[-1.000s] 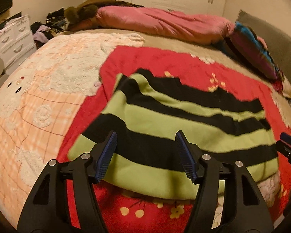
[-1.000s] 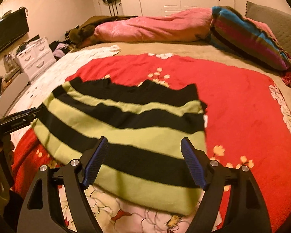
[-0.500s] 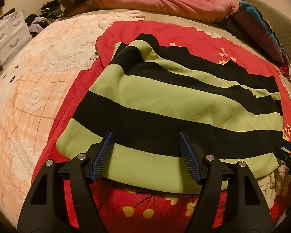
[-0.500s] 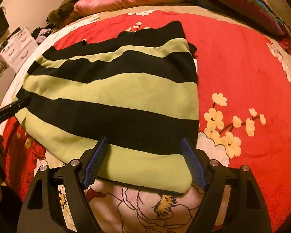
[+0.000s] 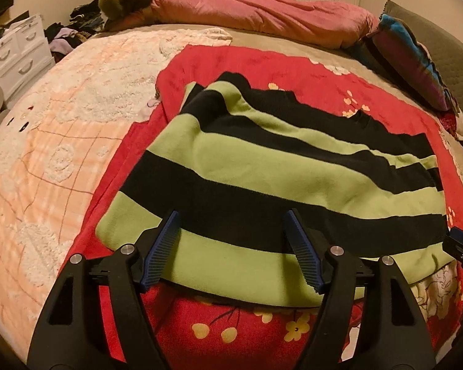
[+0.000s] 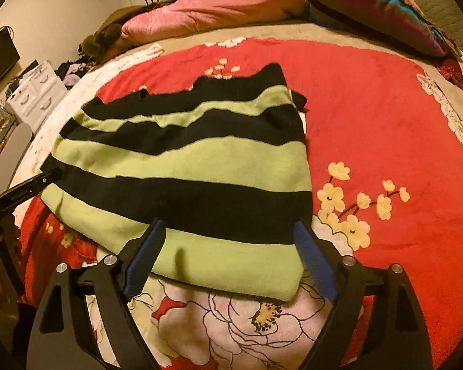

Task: Fold small clothes
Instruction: 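Withdraw both grippers from the folded sweater toward its side edge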

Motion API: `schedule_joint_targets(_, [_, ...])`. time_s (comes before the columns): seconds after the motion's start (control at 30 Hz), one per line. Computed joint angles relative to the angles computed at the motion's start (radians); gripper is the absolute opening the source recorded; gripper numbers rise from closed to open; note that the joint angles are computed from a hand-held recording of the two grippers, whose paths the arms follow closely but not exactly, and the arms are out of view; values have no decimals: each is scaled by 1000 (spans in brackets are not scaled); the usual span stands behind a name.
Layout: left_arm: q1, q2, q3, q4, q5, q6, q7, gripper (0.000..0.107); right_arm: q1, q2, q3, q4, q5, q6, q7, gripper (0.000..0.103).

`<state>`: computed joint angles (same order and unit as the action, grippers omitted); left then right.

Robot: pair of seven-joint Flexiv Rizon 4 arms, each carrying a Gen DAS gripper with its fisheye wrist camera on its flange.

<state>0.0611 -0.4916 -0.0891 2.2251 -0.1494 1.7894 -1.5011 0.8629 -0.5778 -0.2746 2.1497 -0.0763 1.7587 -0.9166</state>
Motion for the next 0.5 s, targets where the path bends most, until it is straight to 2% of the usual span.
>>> schedule_joint_targets(0.07, [-13,5,13,3,-2,5,-3,66,22,8,-23,8,5,6,-2,89])
schedule_joint_targets(0.27, [-21,19,21,16,0,26,-13,72,75,28,-72,20,35,29,-18,90])
schedule_joint_targets(0.33, [-32,23,34,20,-4,33,-18,77,97,32,-91,21,47,32,-24,96])
schedule_joint_targets(0.5, [-35,34,42,32,-5,45,-28,83,169,42,-154,27,77,39,-46,97])
